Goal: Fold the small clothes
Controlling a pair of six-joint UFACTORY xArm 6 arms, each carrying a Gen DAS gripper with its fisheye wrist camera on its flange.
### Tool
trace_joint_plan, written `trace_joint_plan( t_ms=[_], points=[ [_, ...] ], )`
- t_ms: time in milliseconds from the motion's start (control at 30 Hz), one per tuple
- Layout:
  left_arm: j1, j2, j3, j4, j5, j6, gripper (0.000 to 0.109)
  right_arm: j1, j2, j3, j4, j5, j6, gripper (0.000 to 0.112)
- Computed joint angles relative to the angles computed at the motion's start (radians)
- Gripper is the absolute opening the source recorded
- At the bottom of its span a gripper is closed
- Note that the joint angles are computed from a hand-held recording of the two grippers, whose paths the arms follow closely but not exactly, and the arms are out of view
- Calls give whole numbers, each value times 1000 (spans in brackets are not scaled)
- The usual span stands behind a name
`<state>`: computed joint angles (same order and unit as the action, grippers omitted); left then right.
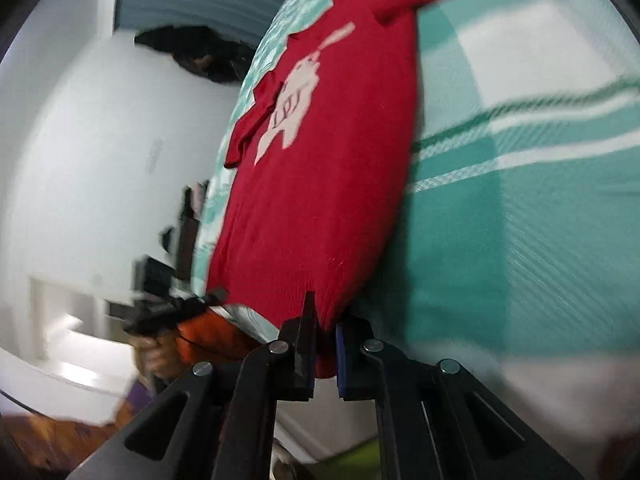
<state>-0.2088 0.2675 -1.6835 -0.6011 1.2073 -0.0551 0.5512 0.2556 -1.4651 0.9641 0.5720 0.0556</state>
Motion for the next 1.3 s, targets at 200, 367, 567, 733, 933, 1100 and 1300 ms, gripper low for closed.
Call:
trace_joint_plan(
  t_ms=[200,367,567,733,933,1100,1300],
  points=[
    [-35,33,-4,92,-21,-58,2,-6,46,-45,-302,66,278,7],
    [-16,-9,87,25,-78,-31,3,5,49,-21,-346,12,329,7],
    [-35,-5,82,61,-98,-60,3,19,43,-21,-468,9,384,7],
    [-50,-2,78,91,-113,-80,3,24,21,13,-484,-12,397,5],
    [-52,0,84,83,-127,-83,3,29,5,33,-501,-25,415,5],
    [-53,-3,90,87,-136,-82,3,33,-1,33,-546,-18,447,6],
    [-52,-10,90,103,-116,-108,7,38,-12,32,-607,17,497,7]
  ],
)
